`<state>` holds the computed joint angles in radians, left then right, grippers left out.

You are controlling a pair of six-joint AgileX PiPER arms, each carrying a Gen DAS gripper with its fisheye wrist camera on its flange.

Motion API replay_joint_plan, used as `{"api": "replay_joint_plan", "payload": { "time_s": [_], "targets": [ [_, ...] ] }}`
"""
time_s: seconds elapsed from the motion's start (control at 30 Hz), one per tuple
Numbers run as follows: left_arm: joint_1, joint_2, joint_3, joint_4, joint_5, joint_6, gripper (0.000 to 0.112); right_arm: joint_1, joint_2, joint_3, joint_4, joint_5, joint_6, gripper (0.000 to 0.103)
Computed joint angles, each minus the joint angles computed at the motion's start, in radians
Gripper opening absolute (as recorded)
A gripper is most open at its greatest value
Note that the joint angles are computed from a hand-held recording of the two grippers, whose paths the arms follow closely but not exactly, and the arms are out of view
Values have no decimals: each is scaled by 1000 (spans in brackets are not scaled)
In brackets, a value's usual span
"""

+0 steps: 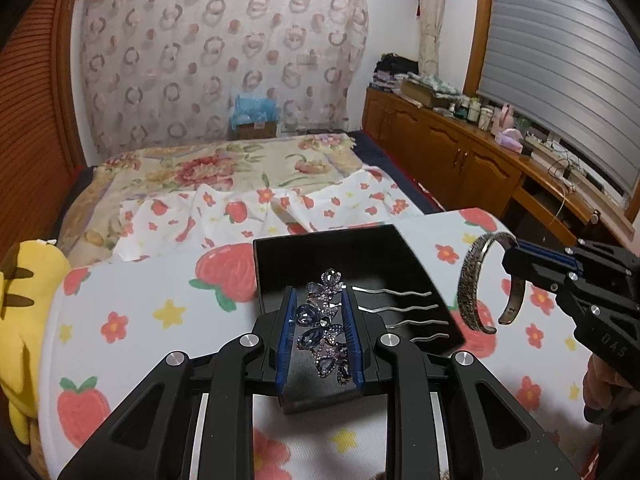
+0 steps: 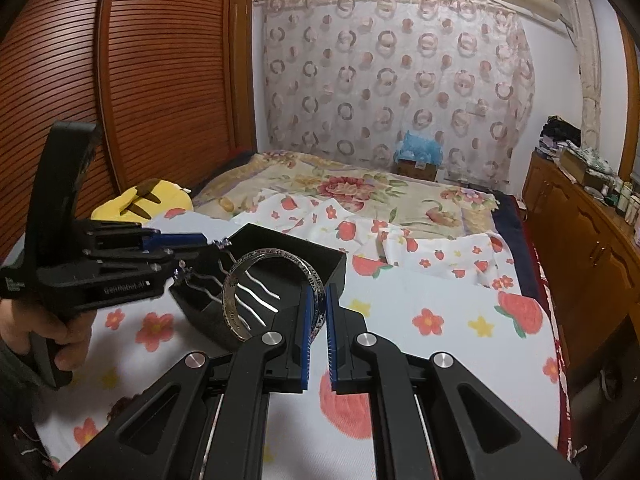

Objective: Organize jewelry
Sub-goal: 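Carry comb and bangle into the black box and open both grippers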

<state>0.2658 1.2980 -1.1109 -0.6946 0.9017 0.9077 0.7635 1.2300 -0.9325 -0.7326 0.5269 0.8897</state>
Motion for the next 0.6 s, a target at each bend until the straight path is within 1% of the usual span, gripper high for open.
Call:
{"api": "replay_joint_plan", "payload": {
  "time_s": [0.1, 0.13, 0.17, 0.23, 0.3, 0.47, 0.6],
  "targets": [
    [-9, 29, -20, 4, 0, -11, 22, -22, 44, -20, 30, -29, -45, 8],
    [-8, 32, -25, 0, 2, -10, 24, -27, 60, -31, 42, -34, -61, 8],
    [-6, 34, -30, -1, 5, -12, 30, -32, 74, -43, 54, -37, -78, 8],
    [22, 20, -5, -34, 15, 29, 33, -35, 101, -57, 62, -40, -91, 8],
    [38, 10, -9, -40, 25, 36, 33, -39, 129, -79, 73, -39, -108, 8],
    [143, -48, 25, -86, 62, 122, 44, -12, 195, -129, 73, -21, -132, 8],
    [232, -84, 59, -103, 87, 185, 46, 1, 262, -175, 81, 4, -165, 8]
  ]
}}
